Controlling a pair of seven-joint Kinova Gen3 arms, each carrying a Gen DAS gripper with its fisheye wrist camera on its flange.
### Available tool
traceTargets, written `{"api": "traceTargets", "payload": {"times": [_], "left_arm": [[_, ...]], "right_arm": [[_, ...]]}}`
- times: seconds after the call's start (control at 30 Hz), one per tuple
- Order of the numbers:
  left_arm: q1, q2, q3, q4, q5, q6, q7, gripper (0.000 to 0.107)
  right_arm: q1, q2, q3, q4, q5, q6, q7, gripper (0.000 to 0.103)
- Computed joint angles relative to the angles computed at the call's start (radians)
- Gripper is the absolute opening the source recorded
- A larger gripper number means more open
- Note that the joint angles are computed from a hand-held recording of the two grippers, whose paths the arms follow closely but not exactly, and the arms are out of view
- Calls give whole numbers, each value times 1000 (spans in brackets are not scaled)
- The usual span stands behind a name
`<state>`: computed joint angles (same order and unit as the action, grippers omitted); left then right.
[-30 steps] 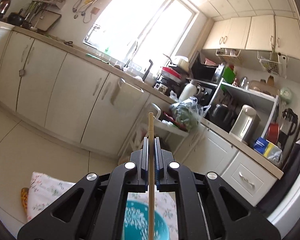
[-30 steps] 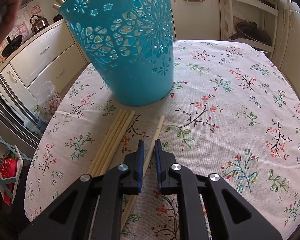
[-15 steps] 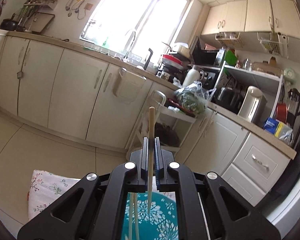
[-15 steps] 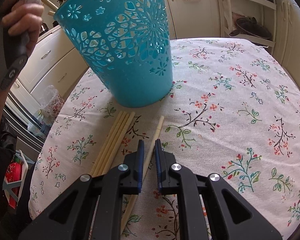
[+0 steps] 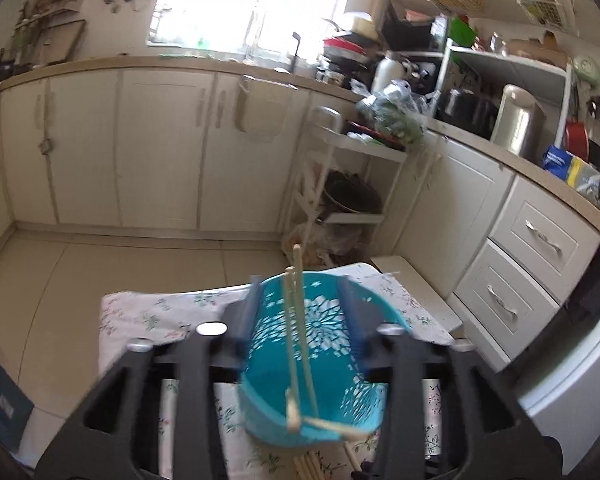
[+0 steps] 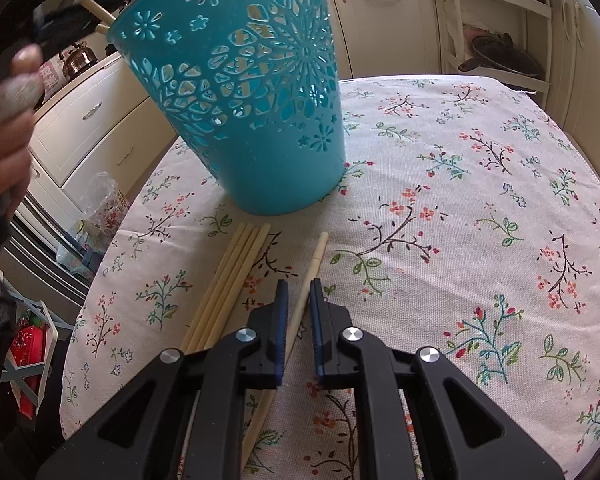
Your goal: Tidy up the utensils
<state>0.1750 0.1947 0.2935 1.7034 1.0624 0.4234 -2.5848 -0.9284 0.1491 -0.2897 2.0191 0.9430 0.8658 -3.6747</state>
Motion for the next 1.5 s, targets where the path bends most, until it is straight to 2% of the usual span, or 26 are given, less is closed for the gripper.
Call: {"api": "traceTargets", "payload": {"times": [0.03,0.1,0.17,0.23,0.37,0.47,0.53,0.6,0.7,0.77,0.9,0.93,1.07,1.1,1.17,1.23,1.3,1.37,1.4,1.43,1.5], "left_arm": [[-27,-30,21,41,41,-33,-28,61],[-68,-100,31,127,122,-69,-92,71],[-46,-157,-13,204,193,-117,-140,85],[-7,-192,-61,264,205,-150,-141,90],[151,-171,-201,352,71,-217,-20,93],[266,-114,-337,358,-34,-179,102,93],[311,-87,-385,354,-97,-167,183,93],[314,-71,-378,349,-157,-170,264,93],[265,-56,-321,347,-263,-175,380,93],[237,-49,-292,338,-298,-164,424,93],[267,-41,-303,327,-407,-161,537,93],[266,-40,-299,323,-440,-157,566,93],[290,-28,-306,303,-558,-142,676,93],[294,-26,-308,300,-568,-140,686,93],[279,-25,-292,296,-585,-129,700,93],[269,-25,-280,297,-596,-128,714,93],[251,-22,-265,295,-590,-124,706,93],[243,-15,-260,288,-589,-113,703,93],[247,-12,-264,282,-597,-105,710,93],[255,-11,-269,282,-610,-107,719,94],[260,-10,-270,279,-622,-105,730,94]], "right_arm": [[1,0,0,0,0,0,1,12],[1,1,0,-2,-2,2,6,12],[0,4,-1,-9,-9,11,18,12],[-3,11,-1,-21,-17,24,35,12],[-26,53,0,-85,-53,101,110,12],[-48,77,10,-124,-79,149,168,10],[-56,67,18,-112,-84,143,153,10],[-60,59,21,-103,-86,140,133,9],[-56,74,22,-126,-99,157,168,10],[-62,80,24,-136,-103,174,183,10],[-62,62,24,-116,-108,153,157,9],[-46,67,3,-125,-112,167,164,9],[84,109,-167,-173,-97,254,207,9],[110,108,-202,-161,-79,252,181,9],[128,77,-214,-110,-55,198,100,9],[91,34,-159,-53,-45,122,18,8],[14,-8,-67,1,-34,50,-63,6],[-67,-49,10,44,-15,17,-144,6],[-92,-61,22,56,4,22,-185,6],[-104,-73,16,65,28,34,-226,6],[-72,-92,-52,81,82,66,-307,6]]}}
